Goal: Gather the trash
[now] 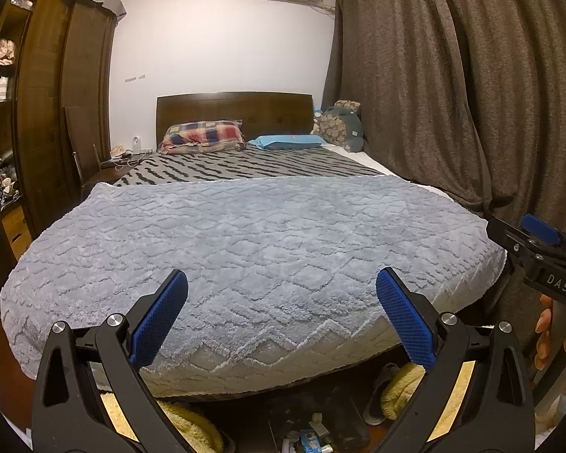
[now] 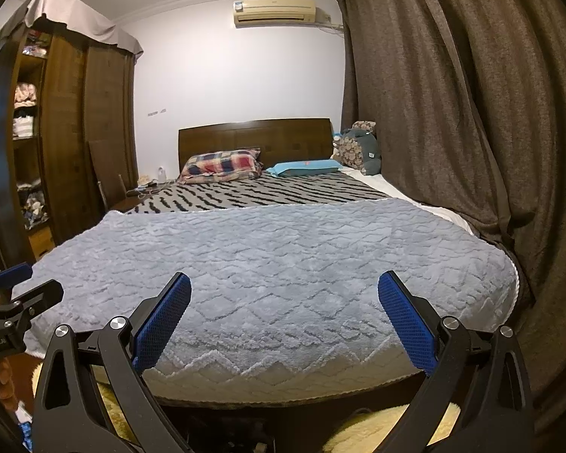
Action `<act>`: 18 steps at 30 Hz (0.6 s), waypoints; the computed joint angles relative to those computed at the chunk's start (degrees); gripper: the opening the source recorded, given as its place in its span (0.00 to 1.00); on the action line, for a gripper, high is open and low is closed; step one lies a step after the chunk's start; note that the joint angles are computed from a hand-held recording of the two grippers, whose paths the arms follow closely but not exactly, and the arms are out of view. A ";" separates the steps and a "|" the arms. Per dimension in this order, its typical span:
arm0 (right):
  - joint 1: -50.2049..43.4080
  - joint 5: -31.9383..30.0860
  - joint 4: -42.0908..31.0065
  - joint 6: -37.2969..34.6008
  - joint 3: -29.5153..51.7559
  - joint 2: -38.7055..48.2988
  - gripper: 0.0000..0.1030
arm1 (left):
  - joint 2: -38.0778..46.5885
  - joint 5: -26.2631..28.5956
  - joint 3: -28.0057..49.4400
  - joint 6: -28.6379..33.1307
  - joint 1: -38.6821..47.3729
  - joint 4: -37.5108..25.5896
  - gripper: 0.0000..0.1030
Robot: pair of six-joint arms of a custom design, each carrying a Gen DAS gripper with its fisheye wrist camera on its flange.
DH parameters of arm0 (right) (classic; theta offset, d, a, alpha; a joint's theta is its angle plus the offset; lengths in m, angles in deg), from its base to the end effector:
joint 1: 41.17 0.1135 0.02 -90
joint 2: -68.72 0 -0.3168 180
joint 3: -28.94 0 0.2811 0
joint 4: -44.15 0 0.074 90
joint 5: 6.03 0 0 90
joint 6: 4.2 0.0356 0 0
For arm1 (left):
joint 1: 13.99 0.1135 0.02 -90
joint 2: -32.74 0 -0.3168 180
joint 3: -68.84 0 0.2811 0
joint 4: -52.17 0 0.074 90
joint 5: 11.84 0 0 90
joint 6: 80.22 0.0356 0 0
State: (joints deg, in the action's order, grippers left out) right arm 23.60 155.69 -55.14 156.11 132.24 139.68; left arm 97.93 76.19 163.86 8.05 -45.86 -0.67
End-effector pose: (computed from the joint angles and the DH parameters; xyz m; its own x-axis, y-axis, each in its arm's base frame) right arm 0.1105 0.1552 0.4850 -0.2501 0.1621 -0.9546 0.3271 0.9421 0.0743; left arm 0.1975 -0.1213 0.4981 -0.3469 0.1802 -0.9204 0.4906 0.8713 -0.0144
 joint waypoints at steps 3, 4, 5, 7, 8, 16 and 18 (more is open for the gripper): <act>0.11 0.08 -0.04 0.01 0.22 0.21 0.97 | -0.01 0.02 0.01 -0.12 -0.01 0.05 0.92; 0.10 0.09 0.25 -0.23 0.10 0.15 0.97 | 0.00 0.07 0.02 -0.16 -0.03 0.07 0.92; 0.06 0.10 0.55 -0.46 0.01 0.08 0.97 | -0.03 0.04 0.01 -0.18 -0.08 0.09 0.92; -0.02 0.01 0.66 -0.60 -0.08 0.03 0.97 | -0.02 -0.12 0.01 -0.26 -0.24 0.17 0.92; -0.02 0.01 0.66 -0.60 -0.08 0.03 0.97 | -0.05 0.00 0.02 -0.21 -0.14 0.10 0.92; 0.12 -0.53 1.30 -1.11 0.09 0.14 0.97 | -0.05 0.01 0.07 -0.15 -0.18 0.17 0.92; 0.16 -0.58 1.50 -1.11 0.02 0.11 0.97 | -0.01 -0.09 0.03 -0.13 -0.34 0.23 0.92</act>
